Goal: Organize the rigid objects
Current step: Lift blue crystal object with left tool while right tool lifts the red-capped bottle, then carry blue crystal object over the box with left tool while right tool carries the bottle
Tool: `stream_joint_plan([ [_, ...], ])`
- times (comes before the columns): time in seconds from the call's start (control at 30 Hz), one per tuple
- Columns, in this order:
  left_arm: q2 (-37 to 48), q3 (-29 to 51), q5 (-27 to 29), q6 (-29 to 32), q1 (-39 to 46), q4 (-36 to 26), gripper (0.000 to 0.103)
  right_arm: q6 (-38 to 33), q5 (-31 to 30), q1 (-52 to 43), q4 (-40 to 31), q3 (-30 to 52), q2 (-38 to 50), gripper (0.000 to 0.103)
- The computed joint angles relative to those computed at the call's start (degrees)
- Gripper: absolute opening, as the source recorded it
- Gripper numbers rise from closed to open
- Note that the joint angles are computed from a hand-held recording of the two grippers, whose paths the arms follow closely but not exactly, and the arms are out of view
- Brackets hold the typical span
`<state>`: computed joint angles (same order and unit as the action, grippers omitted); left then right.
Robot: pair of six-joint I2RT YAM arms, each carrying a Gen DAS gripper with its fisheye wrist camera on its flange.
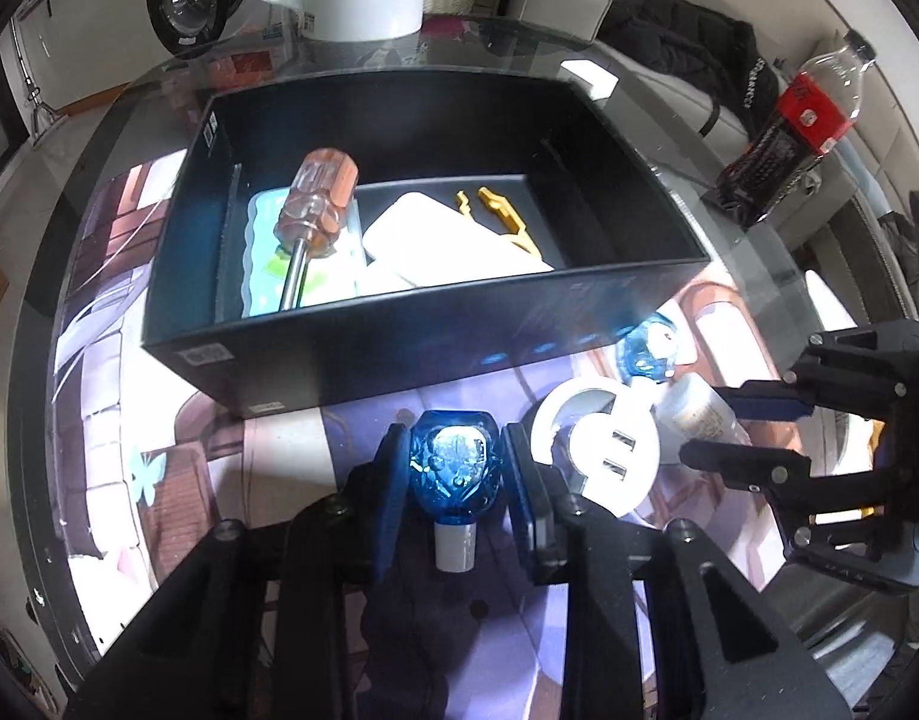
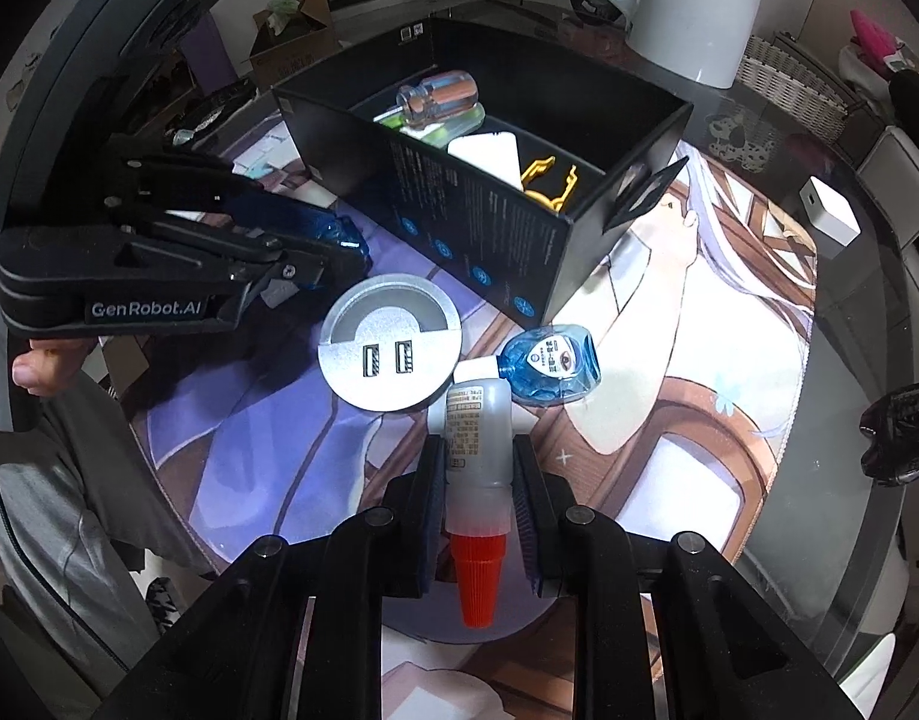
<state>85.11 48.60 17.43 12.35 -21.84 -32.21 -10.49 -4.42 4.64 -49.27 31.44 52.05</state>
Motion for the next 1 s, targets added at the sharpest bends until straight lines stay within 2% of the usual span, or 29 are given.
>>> stream_joint_plan([
  [0.13, -7.61, -2.58, 2.35, 1.63, 1.24, 0.62, 0.029, 1.50, -2.19, -0.45, -0.51, 1.74, -5.30, 0.021],
  [0.27, -16.68, -5.27, 3.79, 2.65, 3.09, 3.16, 0.029, 6.54, -1.60, 2.83, 0.55, 3.21, -12.07, 0.021],
  [0.47, -27.44, -9.40, 4.81, 2.15, 5.54, 9.60, 0.029, 14.11, 5.49, 11.67, 5.73, 4.32, -19.16, 0.021],
  [0.63, -34.89, -13.37, 5.89, 1.75, 7.47, 14.06, 0.029, 20.10, 22.07, 29.18, 8.43, 3.51, -25.97, 0.021],
  [0.83, -45.56, -19.12, 10.09, -0.27, 12.62, 19.23, 0.029, 30.16, 53.06, 59.52, 8.95, 2.19, -28.73, 0.021],
  [0.93, -50.84, -21.19, 13.42, -1.47, 16.78, 20.64, 0.029, 36.40, 63.99, 69.46, 7.24, 2.41, -27.29, 0.021],
  [1.0, -52.22, -21.89, 14.00, -1.54, 17.47, 21.76, 0.029, 38.88, 67.88, 72.94, 6.50, 2.60, -26.44, 0.021],
])
